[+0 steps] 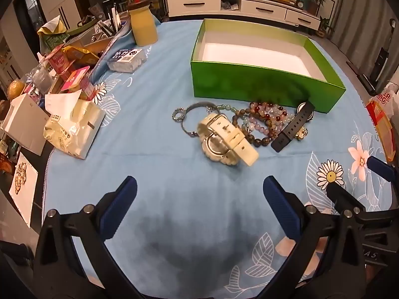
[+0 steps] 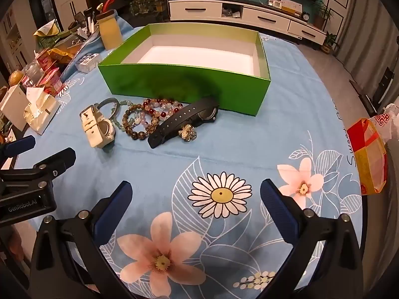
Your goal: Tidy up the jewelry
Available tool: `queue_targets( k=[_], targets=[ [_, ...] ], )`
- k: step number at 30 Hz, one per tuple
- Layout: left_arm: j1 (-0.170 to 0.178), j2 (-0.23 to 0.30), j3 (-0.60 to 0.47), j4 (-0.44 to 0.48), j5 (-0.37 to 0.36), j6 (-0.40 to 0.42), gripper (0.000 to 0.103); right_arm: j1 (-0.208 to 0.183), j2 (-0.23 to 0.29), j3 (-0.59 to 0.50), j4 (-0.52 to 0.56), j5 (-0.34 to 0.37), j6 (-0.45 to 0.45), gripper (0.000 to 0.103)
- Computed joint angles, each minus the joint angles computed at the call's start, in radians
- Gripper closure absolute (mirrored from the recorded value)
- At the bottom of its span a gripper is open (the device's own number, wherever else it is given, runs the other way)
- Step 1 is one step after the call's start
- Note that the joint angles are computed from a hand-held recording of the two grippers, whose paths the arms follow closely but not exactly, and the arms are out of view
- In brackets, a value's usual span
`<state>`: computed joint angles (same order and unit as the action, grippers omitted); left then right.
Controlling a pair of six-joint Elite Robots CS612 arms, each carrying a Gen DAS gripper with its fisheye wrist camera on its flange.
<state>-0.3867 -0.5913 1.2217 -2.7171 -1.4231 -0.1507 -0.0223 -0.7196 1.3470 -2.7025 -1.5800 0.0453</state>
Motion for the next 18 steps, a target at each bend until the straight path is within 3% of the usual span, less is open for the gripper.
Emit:
queue_targets(
  k=[3, 6, 18],
  targets=[
    [-0.002, 0.000, 0.015, -0.025, 0.004, -0.003, 0.002, -0.001, -0.001, -0.004, 0.014, 0.001, -0.001, 0.001],
    [0.010, 0.004, 0.006, -0.003, -0.026, -0.002, 0.002, 0.000, 0.003, -0.003, 0.013, -0.003, -0.001, 0.001],
    [0.005, 0.013, -0.009, 0.026, -0.018, -0.007, 0.002, 0.002, 0.008, -0.011, 0.013, 0.000, -0.003, 0.001]
  ],
)
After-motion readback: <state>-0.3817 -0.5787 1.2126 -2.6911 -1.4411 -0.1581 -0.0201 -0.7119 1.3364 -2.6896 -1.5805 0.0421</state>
